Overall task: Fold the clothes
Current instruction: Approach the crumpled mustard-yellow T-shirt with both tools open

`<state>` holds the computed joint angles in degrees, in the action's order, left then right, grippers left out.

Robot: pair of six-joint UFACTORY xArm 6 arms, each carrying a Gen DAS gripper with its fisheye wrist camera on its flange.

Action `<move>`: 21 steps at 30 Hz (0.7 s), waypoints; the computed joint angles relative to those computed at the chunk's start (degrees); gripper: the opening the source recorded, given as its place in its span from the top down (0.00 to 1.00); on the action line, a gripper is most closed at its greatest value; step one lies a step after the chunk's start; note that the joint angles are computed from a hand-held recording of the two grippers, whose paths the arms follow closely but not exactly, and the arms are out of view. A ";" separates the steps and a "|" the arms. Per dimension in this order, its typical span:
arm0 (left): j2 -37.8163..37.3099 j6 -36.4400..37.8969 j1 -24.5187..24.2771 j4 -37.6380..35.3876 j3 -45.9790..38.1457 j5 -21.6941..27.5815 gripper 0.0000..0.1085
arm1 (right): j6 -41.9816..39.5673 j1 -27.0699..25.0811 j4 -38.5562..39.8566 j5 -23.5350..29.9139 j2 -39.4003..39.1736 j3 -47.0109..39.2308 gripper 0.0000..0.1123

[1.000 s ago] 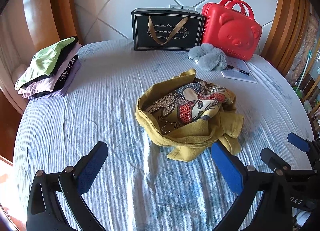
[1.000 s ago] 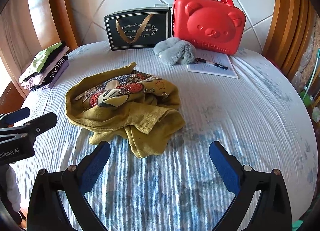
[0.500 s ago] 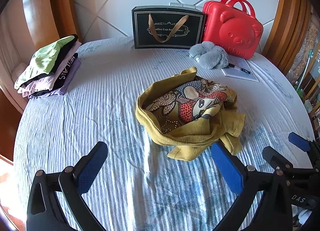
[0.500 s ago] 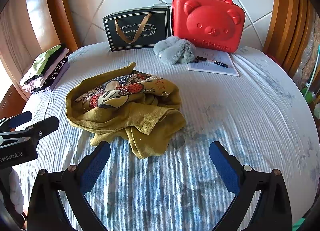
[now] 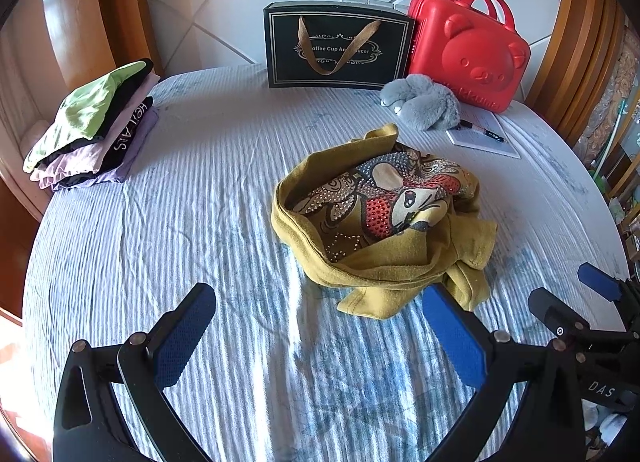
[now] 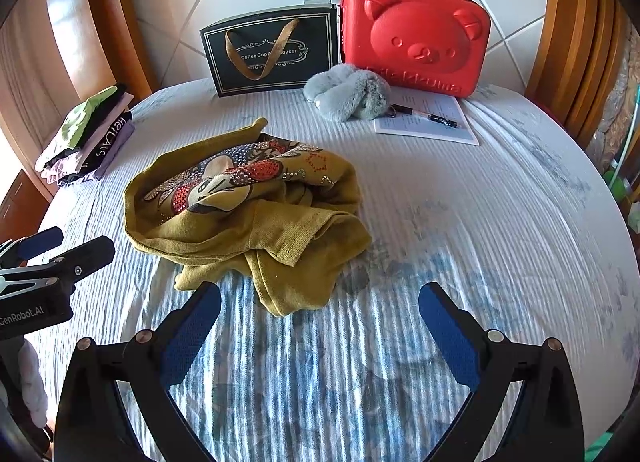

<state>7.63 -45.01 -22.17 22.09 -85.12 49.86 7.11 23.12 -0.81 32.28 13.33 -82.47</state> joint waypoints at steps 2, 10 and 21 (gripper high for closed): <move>0.32 0.37 0.23 -0.47 -0.18 -0.11 0.05 | -0.05 -0.01 -0.06 0.02 0.38 -0.35 0.11; 2.20 3.19 1.43 -3.35 -1.14 -0.81 0.05 | -1.10 -0.11 0.58 -0.32 2.37 -2.10 0.11; 7.58 8.48 3.05 -5.95 -5.34 -0.73 0.05 | -3.35 -0.50 2.65 4.88 9.32 -10.01 0.10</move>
